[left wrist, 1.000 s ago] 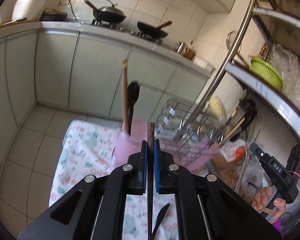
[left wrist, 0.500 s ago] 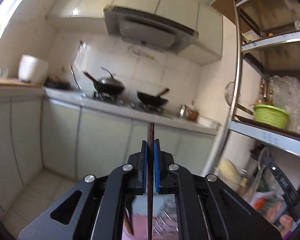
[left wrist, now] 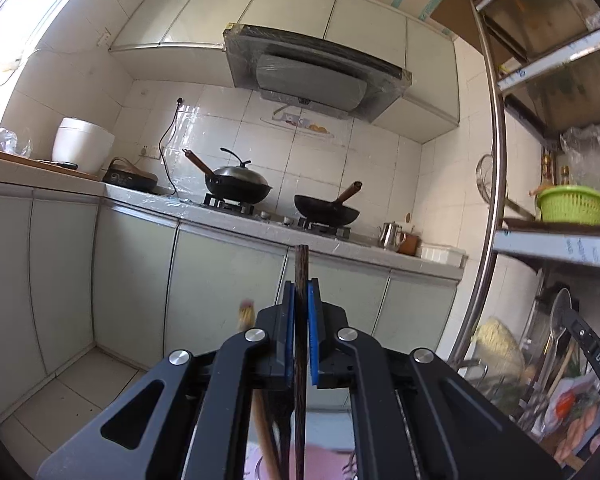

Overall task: Organize utensils
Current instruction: 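Lift the dark chopstick with the left tool while the right tool lifts the clear spoon, then open the left tool over the pink cup while the right tool releases the clear spoon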

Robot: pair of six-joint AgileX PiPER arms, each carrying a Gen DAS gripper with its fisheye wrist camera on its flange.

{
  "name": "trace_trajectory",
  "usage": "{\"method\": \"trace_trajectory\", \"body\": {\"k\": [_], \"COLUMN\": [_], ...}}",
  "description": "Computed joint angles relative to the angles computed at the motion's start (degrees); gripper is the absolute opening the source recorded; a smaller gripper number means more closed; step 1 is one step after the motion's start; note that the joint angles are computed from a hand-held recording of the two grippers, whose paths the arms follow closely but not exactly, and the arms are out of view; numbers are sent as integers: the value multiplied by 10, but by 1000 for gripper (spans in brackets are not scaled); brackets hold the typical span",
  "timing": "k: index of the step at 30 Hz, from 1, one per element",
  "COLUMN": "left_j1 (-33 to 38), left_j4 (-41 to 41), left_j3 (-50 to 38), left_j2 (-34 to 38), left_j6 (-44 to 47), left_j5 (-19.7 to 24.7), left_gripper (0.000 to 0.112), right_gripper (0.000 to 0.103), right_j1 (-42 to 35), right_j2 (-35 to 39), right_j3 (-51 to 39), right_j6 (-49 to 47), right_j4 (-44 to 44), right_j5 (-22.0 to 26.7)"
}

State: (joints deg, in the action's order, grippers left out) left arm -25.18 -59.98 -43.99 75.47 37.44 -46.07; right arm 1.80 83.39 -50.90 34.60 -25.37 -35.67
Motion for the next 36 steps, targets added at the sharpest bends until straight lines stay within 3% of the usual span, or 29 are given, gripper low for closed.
{"method": "trace_trajectory", "body": {"k": [4,7,12,19,23,26,28,31,36], "left_j1": [-23,-27,-1,28,25,37,46,63,70], "left_j4": [1,-6,-12,-30,-66,-100,-129,-162,-272], "left_j3": [46,63,80,87,91,84,80,81,86], "left_j2": [-10,-11,-16,-45,-58,-62,-69,-91,-131], "left_j6": [-13,-15,-45,-41,-10,22,50,83,192], "left_j5": [-28,-24,33,112,129,160,186,222,241], "left_gripper": [5,5,5,5,5,7,25,37,40], "right_gripper": [2,2,2,2,3,5,9,34,36], "right_j1": [-10,-19,-28,-12,-7,-10,-15,-28,-70], "right_j2": [0,-3,-5,-13,-20,-16,-20,-42,-80], "right_j3": [37,63,87,76,73,57,54,65,67], "right_j6": [15,22,40,88,116,217,267,301,429], "right_j4": [-7,-18,-53,-113,-143,-251,-306,-339,-455], "right_j5": [-16,-18,-10,66,98,123,126,113,88]}}
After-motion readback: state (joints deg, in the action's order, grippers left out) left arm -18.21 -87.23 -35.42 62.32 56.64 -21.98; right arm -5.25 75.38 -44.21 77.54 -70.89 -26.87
